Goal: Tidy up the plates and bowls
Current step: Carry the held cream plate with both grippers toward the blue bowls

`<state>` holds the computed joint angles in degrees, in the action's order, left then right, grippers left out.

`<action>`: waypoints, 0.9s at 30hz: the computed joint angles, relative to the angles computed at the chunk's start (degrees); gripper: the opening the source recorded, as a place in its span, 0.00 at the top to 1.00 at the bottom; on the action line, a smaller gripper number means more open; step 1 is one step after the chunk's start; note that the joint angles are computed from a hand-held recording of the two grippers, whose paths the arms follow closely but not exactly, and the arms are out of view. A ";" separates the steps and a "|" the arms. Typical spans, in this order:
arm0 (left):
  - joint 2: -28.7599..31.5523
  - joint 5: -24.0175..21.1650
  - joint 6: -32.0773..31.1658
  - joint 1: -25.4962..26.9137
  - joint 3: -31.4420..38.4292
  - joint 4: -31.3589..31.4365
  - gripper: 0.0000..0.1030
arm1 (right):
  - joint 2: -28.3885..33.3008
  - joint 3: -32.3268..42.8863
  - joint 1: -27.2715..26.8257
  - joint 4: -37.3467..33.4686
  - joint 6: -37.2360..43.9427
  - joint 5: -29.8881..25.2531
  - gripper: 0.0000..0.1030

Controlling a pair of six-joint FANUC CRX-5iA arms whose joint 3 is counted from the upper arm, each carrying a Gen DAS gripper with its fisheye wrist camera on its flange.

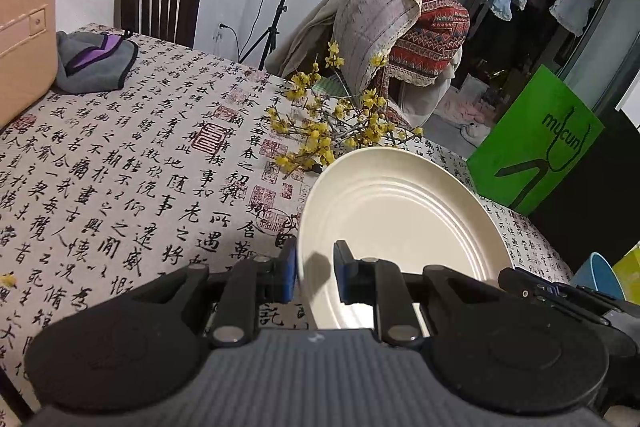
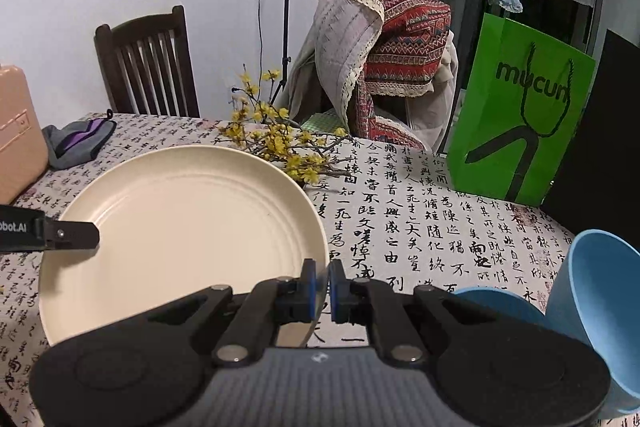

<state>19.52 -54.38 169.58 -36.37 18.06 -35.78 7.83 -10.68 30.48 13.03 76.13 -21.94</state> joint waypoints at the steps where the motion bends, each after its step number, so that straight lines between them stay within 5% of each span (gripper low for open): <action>1: -0.23 -0.25 0.25 -0.30 -0.11 -0.24 0.81 | -0.49 -0.64 0.16 0.67 -0.71 0.20 0.93; 27: -5.39 -5.63 8.35 -9.28 -3.73 -7.52 0.81 | -13.49 -16.55 2.50 14.57 -16.09 3.65 0.93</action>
